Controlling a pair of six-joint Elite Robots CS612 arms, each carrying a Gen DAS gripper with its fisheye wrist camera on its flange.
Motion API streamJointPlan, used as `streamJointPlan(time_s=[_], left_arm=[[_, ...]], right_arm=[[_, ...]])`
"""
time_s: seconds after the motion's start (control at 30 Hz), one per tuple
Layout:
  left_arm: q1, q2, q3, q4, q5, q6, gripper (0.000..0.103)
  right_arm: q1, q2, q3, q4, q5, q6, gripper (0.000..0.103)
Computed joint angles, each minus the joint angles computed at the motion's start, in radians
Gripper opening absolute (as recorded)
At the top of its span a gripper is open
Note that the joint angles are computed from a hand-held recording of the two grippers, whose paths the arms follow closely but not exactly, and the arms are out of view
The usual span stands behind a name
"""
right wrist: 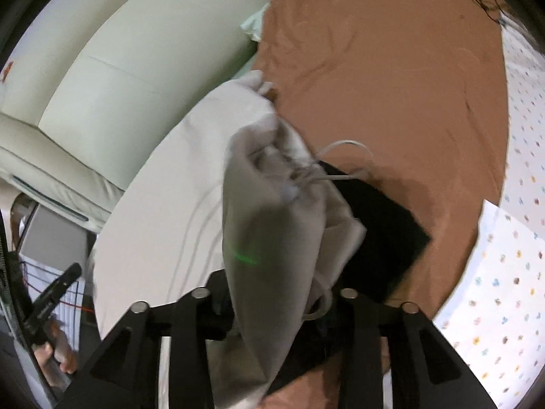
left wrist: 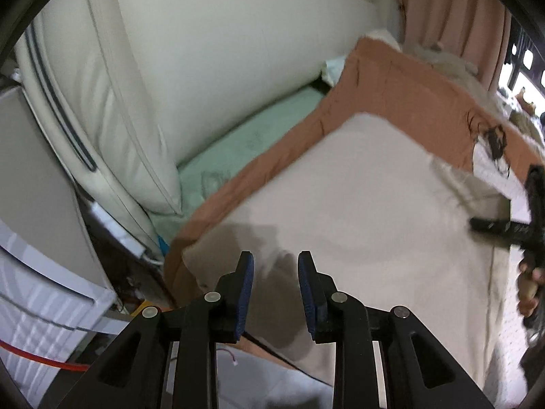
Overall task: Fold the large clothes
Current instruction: 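Lower the coat onto the folded clothes stack and open both tools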
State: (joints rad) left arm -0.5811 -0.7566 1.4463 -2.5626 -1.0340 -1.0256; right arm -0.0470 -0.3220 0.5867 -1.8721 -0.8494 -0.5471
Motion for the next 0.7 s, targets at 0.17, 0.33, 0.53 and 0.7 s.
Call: streamJointPlan(time_s=[0.17,0.33,0.53,0.7], left_arm=[[0.003,0.024,-0.018,0.041,-0.017,-0.002,0.028],[-0.003,0.019,-0.020,0.068,-0.001,-0.020,0.028],[-0.016,0.011,0.003,-0.020,-0.011,-0.024,0.028],[-0.024,0.020,0.000,-0.053,-0.013,0.003,0.048]], right_arm=[[-0.020,-0.017,0.050,-0.162,-0.107,0.057,0.054],[-0.031,-0.019,0.048,-0.280,-0.250,0.135,0.053],[-0.047,-0.096,0.163,-0.368,-0.162,0.090,0.053],[-0.034,-0.177,0.298,-0.423,-0.110,0.014,0.059]])
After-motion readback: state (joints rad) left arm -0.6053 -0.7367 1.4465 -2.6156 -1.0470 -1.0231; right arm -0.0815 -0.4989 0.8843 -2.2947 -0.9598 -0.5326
